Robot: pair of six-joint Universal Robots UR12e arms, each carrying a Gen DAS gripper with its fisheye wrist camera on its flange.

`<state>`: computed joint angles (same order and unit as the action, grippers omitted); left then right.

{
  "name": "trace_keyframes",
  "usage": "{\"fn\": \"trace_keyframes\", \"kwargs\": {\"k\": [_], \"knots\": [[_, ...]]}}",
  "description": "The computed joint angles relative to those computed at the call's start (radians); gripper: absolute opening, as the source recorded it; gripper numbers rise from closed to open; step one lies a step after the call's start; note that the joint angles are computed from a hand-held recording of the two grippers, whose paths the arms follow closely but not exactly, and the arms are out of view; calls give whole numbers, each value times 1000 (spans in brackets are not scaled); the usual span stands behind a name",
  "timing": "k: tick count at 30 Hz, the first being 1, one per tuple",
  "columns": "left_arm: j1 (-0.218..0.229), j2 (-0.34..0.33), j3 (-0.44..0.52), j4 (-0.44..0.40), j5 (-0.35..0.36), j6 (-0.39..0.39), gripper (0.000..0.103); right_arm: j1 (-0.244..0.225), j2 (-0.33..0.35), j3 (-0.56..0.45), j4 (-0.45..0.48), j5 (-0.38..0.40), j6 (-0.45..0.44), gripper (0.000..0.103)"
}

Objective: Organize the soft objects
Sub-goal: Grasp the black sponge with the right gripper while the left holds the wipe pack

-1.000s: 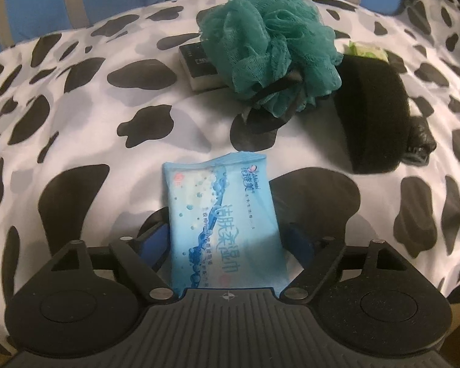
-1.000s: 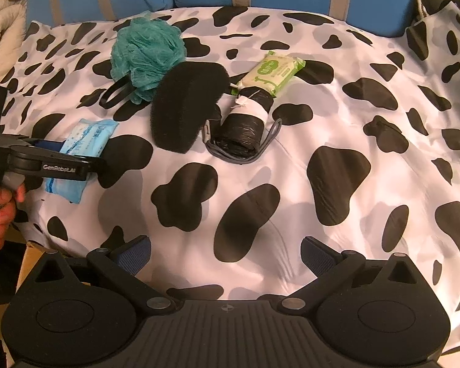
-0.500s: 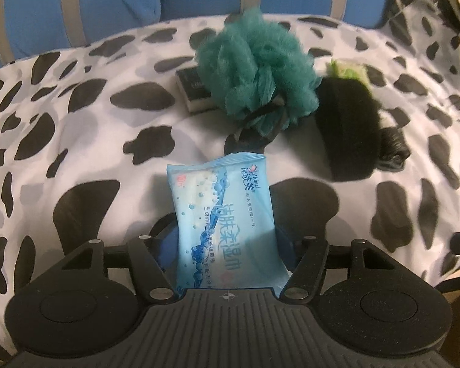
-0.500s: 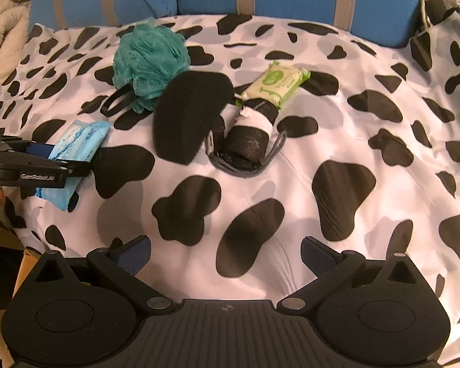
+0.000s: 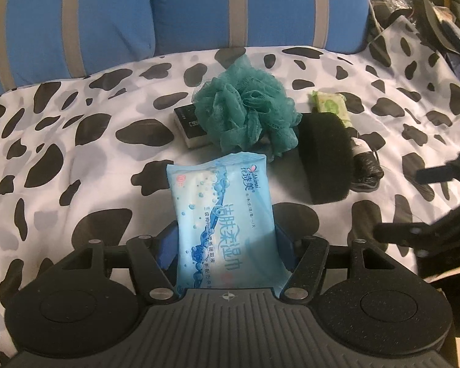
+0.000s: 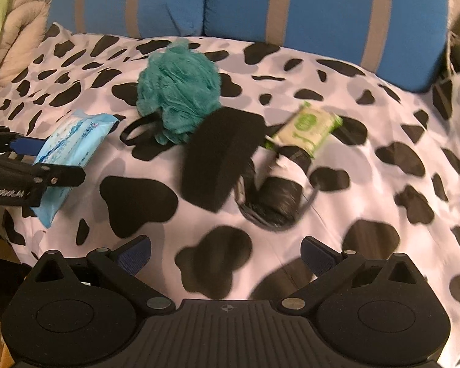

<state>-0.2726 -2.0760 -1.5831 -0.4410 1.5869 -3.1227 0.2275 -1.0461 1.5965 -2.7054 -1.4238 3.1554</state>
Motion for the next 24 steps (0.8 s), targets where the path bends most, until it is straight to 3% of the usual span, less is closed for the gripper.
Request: {"fn": "trace_keyframes", "kwargs": {"k": [17,24], "knots": [[32,39,-32,-22,-59,-13,63,50,110,-139,-58,-148,50,102],[35,35,-33,-16,-35,-37,63,53,142,-173,-65,-175,73,97]]}}
